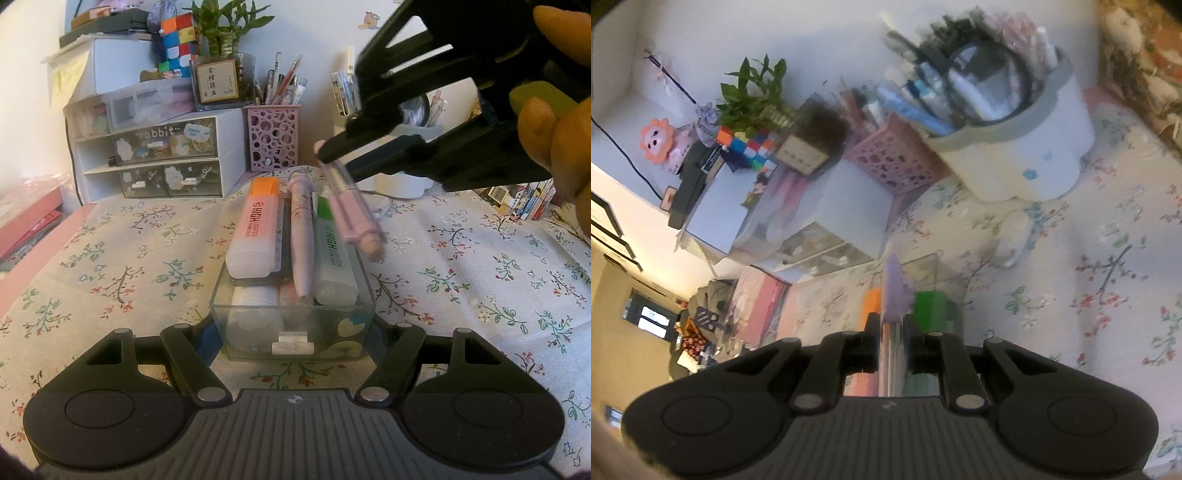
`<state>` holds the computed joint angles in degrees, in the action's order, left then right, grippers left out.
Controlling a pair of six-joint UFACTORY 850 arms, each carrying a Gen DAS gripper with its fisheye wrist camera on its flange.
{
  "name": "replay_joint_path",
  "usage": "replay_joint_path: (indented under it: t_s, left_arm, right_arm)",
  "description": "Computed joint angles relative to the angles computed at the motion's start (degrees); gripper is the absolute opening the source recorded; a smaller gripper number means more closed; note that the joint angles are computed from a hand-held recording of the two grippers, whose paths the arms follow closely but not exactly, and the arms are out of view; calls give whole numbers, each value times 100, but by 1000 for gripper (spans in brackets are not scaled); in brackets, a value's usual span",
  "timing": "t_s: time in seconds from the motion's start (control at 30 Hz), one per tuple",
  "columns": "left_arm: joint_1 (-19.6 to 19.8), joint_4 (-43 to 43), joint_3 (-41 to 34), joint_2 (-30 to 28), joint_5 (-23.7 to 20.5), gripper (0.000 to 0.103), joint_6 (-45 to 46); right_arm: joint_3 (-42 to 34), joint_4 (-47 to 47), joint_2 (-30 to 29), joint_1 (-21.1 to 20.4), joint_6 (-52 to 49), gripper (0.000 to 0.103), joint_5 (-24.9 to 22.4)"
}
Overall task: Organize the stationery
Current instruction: 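Lower the pink pen into the clear box beside the green highlighter, release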
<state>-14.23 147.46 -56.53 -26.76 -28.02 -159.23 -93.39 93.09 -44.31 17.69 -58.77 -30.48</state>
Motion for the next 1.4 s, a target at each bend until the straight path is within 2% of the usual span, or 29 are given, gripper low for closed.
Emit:
replay_joint_path:
  t_s: [0.33,0.57,0.83,0.97,1.1,1.2,1.27,1.4]
  left_arm:
    - [11,78,11,5,5,72,-64]
    - [16,109,16,8,9,72,-89]
    - [18,123,16,7,10,72,-96]
    - [29,177,24,11,15,72,-126]
    - [30,185,24,11,17,72,-133]
    - [28,176,24,10,14,72,-127]
    - [27,180,24,10,14,72,-136]
    - [23,186,26,11,13,72,-140]
  right_arm:
    - [-231,-286,-214,105,456,14,-29]
    - [-252,-354,-198,177,327,14,179]
    - [-277,-730,-176,147,543,14,222]
    - [-208,-575,-118,100,394,14,175]
    - [-221,-1100,-88,172,725,15,672]
    - [-261,-1167,-115,176,665,18,682]
    - [-260,-1324,-90,201,629,24,768]
    - [-85,-491,8,132,-131,24,757]
